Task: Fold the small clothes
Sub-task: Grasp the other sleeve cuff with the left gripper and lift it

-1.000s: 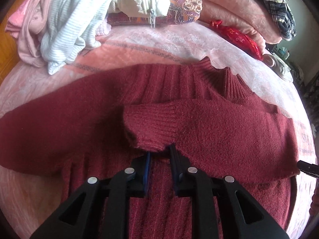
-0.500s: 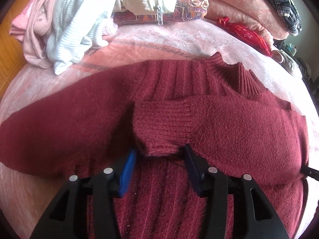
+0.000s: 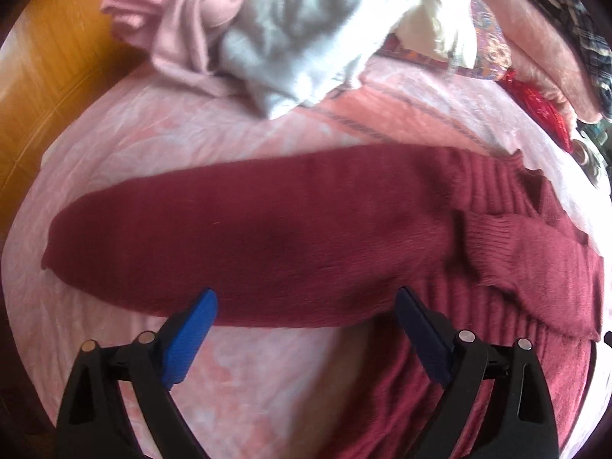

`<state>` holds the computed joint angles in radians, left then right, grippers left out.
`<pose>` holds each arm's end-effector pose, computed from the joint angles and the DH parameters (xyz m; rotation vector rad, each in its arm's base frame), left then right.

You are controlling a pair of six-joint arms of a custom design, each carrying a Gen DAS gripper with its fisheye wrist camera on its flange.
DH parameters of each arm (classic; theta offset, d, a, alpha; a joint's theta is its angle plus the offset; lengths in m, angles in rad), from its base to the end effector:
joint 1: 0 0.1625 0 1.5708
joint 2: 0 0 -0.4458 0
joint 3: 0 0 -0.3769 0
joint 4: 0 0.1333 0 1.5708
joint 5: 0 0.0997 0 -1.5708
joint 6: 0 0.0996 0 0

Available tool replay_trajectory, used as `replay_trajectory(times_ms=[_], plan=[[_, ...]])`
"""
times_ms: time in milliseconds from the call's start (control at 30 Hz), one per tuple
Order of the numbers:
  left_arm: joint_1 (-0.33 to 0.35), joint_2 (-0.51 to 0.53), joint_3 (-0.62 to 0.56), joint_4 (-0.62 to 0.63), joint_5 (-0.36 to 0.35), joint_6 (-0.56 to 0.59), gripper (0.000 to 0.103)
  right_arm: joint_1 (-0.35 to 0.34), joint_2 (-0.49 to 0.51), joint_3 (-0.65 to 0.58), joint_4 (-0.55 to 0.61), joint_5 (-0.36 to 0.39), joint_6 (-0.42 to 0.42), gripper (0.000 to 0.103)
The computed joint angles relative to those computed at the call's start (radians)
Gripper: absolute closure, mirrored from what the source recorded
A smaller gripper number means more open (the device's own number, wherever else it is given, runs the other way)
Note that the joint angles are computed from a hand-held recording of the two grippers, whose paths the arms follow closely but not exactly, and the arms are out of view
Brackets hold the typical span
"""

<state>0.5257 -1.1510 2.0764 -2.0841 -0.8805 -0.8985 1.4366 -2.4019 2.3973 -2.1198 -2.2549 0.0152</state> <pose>-0.3070 -0.4055 0.1582 0.3543 2.3713 -0.4282 0.0466 -0.1808 0.4515 -0.4145 -2.3373 0.6197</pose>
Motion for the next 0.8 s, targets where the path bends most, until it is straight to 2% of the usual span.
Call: replay_trajectory(times_ms=[233, 333, 433, 567, 700, 767, 800], plan=[[0.125, -0.185, 0.001, 0.265, 0.101, -0.104, 0.005, 0.207, 0.139, 0.001, 0.105, -0.088, 0.279, 0.055], [0.184, -0.251, -0.001, 0.319, 0.163, -0.135, 0.005, 0.270, 0.193, 0.004, 0.122, -0.115, 0.349, 0.053], [0.256, -0.290, -0.009, 0.332, 0.207, -0.137, 0.005, 0.303, 0.240, 0.008, 0.106, -0.121, 0.381, 0.052], [0.350, -0.327, -0.020, 0.321, 0.202, -0.114, 0.005, 0.326, 0.293, 0.015, 0.074, -0.137, 0.386, 0.050], [0.425, -0.354, 0.009, 0.159, 0.124, 0.025, 0.006, 0.309, 0.321, 0.026, 0.047, -0.139, 0.376, 0.048], [0.442, -0.360, 0.027, 0.083, 0.102, 0.076, 0.010, 0.289, 0.326, 0.035, 0.033, -0.132, 0.369, 0.048], [0.444, -0.362, 0.036, 0.047, 0.098, 0.101, 0.016, 0.282, 0.332, 0.037, 0.028, -0.129, 0.371, 0.048]])
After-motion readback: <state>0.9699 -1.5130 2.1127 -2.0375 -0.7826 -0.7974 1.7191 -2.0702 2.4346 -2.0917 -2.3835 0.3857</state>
